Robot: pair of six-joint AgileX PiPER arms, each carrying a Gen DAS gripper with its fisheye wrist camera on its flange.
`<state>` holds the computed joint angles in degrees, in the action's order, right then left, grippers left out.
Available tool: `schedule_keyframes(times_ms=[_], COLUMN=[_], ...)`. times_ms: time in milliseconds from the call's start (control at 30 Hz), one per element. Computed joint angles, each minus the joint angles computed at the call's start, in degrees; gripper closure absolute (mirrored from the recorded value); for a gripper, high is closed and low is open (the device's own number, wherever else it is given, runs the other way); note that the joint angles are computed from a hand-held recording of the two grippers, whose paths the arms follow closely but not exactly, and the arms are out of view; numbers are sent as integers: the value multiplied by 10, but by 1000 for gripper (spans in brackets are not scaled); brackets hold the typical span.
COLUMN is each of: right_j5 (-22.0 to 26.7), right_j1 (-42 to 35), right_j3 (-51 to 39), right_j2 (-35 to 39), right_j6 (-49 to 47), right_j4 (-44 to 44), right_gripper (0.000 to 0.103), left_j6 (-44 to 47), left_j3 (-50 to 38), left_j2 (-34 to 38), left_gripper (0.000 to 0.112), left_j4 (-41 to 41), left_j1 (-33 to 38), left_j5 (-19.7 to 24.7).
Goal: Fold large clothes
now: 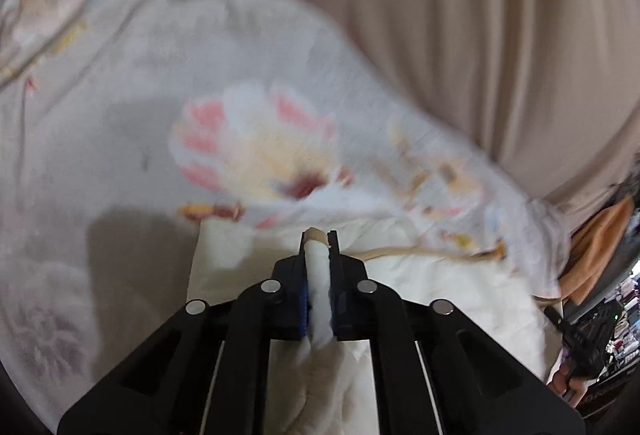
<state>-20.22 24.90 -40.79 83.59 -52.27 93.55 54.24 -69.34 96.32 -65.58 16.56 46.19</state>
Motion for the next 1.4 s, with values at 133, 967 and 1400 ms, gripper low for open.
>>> schedule_keyframes(times_ms=[133, 967, 1400], right_j5=[-191, -22, 47], right_j1=[217, -19, -94], right_j3=[103, 4, -11], right_j2=[-183, 91, 112], right_j6=[180, 80, 125], right_j4=[-224, -44, -98], right_gripper=[94, 96, 96], left_j6=[151, -67, -231], left_j3=[97, 45, -73], left_j2=[-166, 29, 112], left_gripper=[107, 106, 105], left_j4=[-165, 148, 312], left_j1=[126, -93, -126], left_j5=[149, -203, -180])
